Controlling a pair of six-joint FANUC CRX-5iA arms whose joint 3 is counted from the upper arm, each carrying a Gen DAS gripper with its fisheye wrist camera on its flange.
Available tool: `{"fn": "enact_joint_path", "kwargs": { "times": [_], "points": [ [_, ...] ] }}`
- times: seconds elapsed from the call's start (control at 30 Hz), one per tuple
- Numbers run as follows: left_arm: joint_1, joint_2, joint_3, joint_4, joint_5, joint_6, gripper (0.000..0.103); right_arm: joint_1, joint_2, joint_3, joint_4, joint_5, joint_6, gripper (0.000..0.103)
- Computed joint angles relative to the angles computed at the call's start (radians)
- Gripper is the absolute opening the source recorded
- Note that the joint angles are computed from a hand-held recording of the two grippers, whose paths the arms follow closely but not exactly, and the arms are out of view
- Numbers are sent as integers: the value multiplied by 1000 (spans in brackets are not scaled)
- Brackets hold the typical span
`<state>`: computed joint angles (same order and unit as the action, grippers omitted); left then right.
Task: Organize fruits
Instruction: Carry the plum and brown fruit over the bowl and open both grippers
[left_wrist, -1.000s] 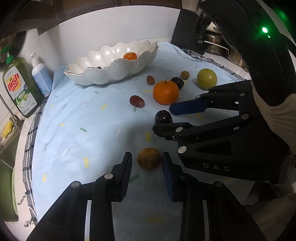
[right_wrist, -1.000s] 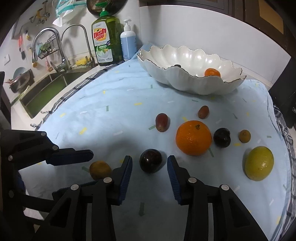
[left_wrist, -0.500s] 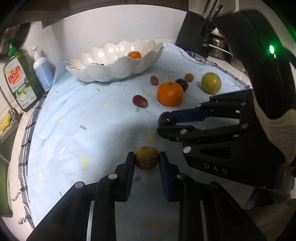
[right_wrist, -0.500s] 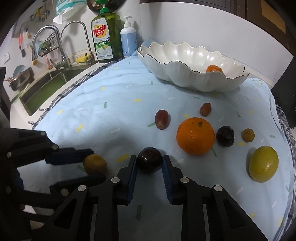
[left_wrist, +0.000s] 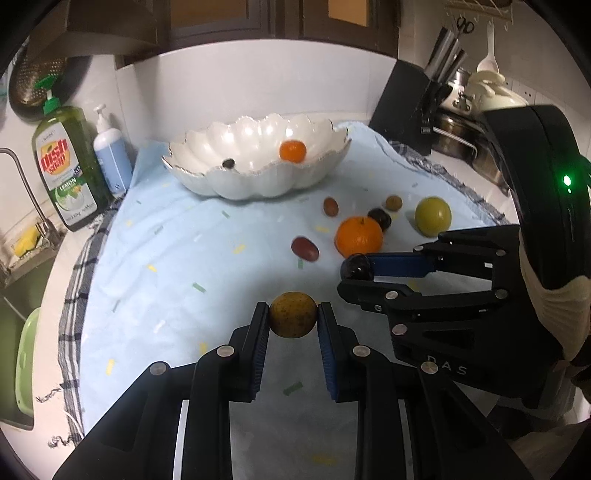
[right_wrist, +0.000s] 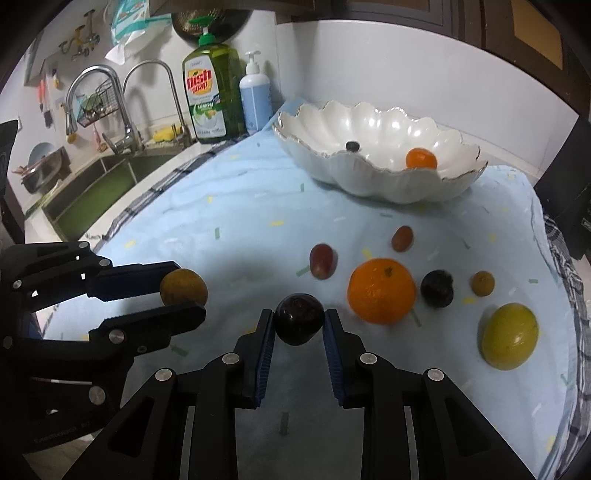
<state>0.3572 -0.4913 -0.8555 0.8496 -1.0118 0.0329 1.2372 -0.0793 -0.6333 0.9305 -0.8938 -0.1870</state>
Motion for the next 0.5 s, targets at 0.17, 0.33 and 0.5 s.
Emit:
{"fn": "enact_joint_path", "kwargs": {
  "times": [0.17, 0.33, 0.5],
  "points": [
    [3, 10, 16, 43, -2, 14, 27, 6, -15, 4, 33, -32, -21, 28],
    [4, 16, 29, 91, -3, 7, 27, 14, -30, 11, 76, -68, -41, 28],
    [4, 18, 41, 132, -8, -4, 27, 14, -44, 19, 118, -85, -54, 28]
  ]
}}
